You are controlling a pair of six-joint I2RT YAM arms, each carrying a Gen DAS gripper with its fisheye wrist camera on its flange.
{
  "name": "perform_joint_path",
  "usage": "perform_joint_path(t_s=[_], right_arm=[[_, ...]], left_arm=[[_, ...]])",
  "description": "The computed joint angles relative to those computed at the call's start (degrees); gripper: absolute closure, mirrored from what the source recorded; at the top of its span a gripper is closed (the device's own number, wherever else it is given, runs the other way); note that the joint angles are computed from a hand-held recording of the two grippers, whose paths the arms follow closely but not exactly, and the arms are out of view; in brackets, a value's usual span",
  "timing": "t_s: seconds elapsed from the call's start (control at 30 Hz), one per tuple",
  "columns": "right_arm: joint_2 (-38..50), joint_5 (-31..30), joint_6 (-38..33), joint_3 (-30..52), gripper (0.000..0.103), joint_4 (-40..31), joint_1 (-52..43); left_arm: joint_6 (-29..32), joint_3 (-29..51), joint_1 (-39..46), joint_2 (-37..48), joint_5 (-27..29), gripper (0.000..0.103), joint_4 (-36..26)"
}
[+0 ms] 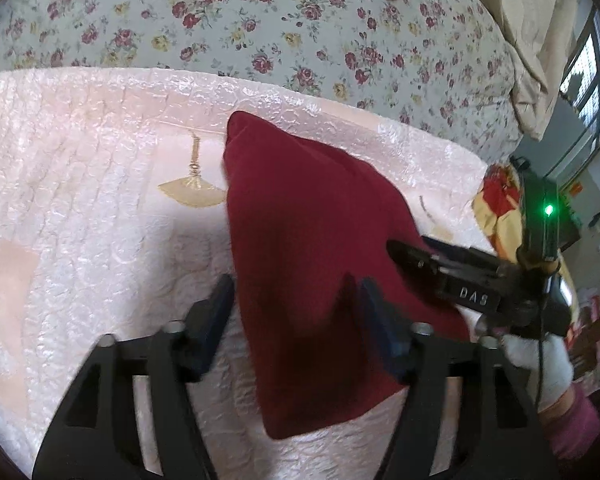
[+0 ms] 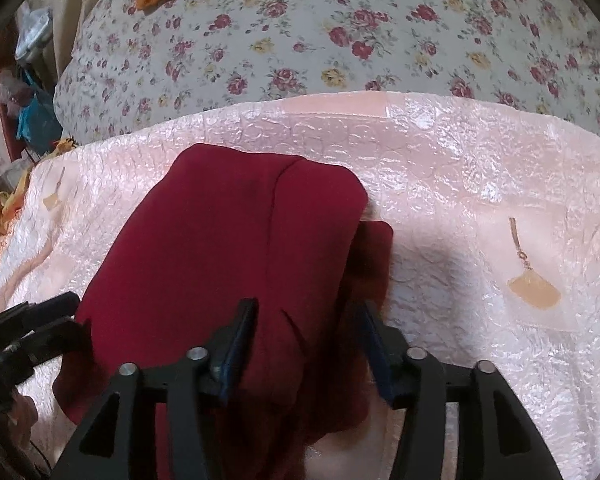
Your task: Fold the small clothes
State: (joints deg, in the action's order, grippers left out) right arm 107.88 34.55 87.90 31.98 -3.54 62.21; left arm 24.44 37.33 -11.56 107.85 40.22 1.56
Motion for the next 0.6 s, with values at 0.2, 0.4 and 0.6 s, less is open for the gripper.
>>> perform_joint_path(t_s=[0.2, 0.4, 0.6], right_arm=[[-0.2, -0.28, -0.29, -4.93, 0.035, 8.89, 0.05], [0.9, -1.27, -3.51, -8.35, 0.028, 17.69, -1.51], [5.95, -3.31, -5.46, -14.26, 0.024, 37.26, -3.73]], left_arm=[[-2.1, 5.06, -3.03, 4.6, 0.44, 0.029, -1.47], [-3.08, 9.43, -4.45, 10.16, 0.75, 0.02, -1.69], [-3.16, 16.08, -4.76, 16.76, 2.61, 0.015, -7.03]])
